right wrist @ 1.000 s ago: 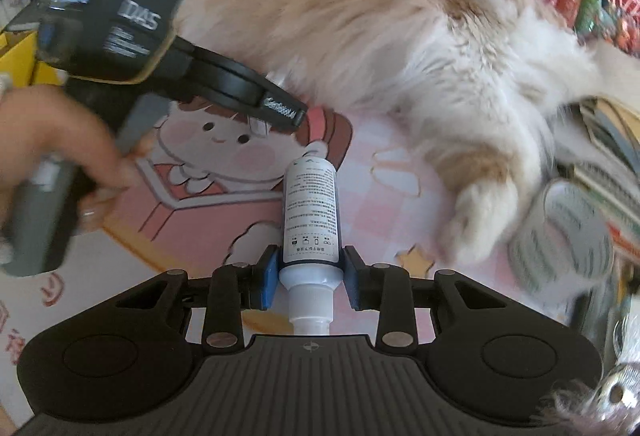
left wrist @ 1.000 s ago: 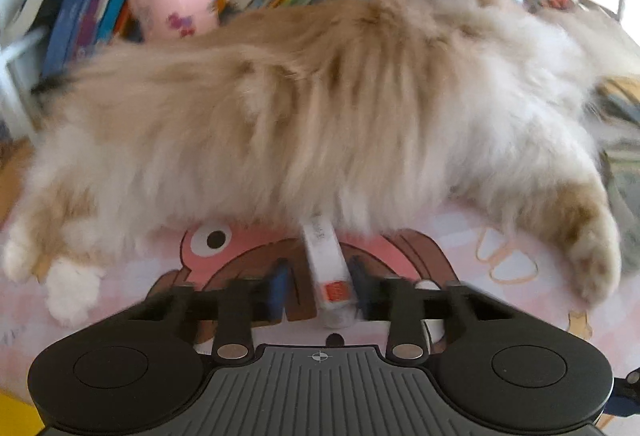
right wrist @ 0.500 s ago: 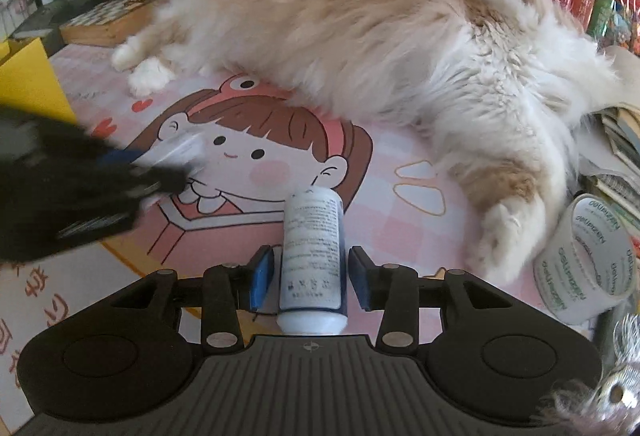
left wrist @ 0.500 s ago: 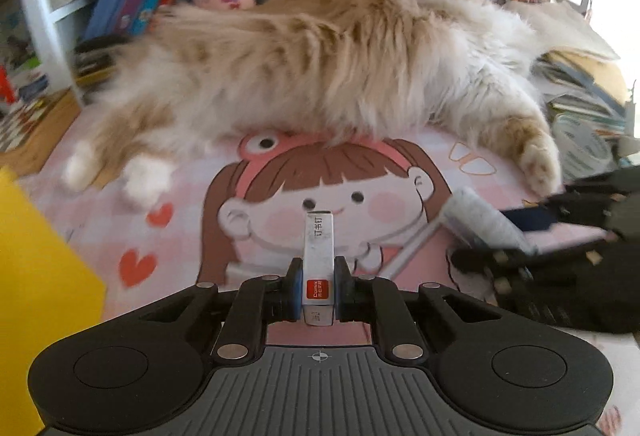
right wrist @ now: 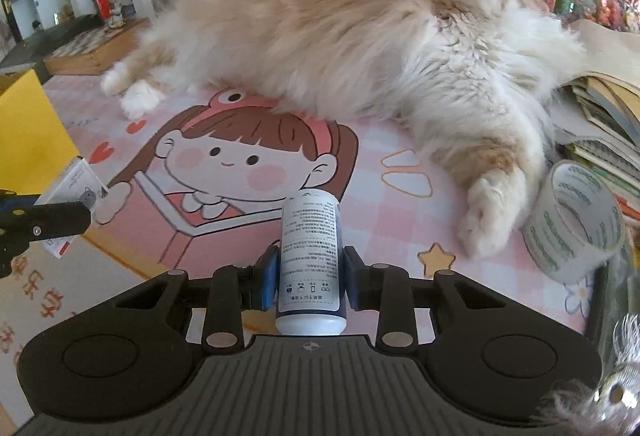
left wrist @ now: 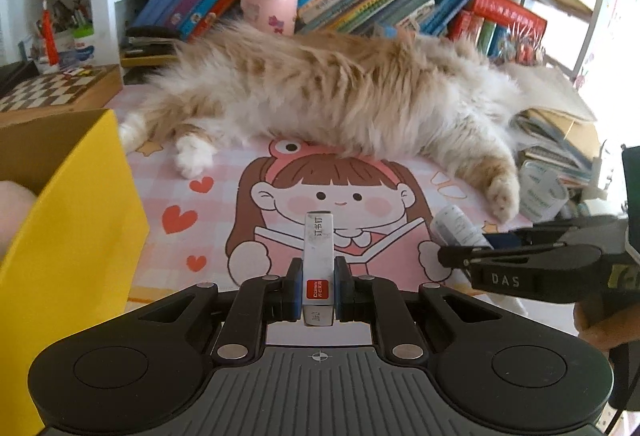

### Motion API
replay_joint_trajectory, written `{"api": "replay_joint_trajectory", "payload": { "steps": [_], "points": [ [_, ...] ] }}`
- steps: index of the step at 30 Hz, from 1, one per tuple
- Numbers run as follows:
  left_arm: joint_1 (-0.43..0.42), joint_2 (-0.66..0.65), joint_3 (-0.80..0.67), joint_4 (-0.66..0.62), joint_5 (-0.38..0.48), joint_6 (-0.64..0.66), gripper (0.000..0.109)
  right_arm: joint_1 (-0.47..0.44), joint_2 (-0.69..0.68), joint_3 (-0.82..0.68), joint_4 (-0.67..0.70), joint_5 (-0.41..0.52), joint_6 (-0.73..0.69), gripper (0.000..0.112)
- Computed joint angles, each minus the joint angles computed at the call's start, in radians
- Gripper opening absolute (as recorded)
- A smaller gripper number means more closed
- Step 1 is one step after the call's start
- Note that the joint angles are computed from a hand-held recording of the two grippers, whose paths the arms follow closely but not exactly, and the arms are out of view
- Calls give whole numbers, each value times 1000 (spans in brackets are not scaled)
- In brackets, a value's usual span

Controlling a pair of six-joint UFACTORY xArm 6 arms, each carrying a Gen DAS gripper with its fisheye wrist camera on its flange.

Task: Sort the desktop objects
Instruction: 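Lift both held items away from the cat toward the yellow box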

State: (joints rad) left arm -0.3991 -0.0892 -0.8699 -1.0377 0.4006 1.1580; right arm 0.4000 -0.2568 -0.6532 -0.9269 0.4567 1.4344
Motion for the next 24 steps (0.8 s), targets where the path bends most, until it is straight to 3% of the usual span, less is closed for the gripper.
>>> {"api": "replay_joint_trajectory", "payload": {
  "steps": [9,24],
  "points": [
    [95,-115,62,-94,103,85,13,136,-79,-3,20,116,65,30],
    [341,-229,91,-109,444,313,13,450,9,-205,-44,466,331,30]
  ]
}}
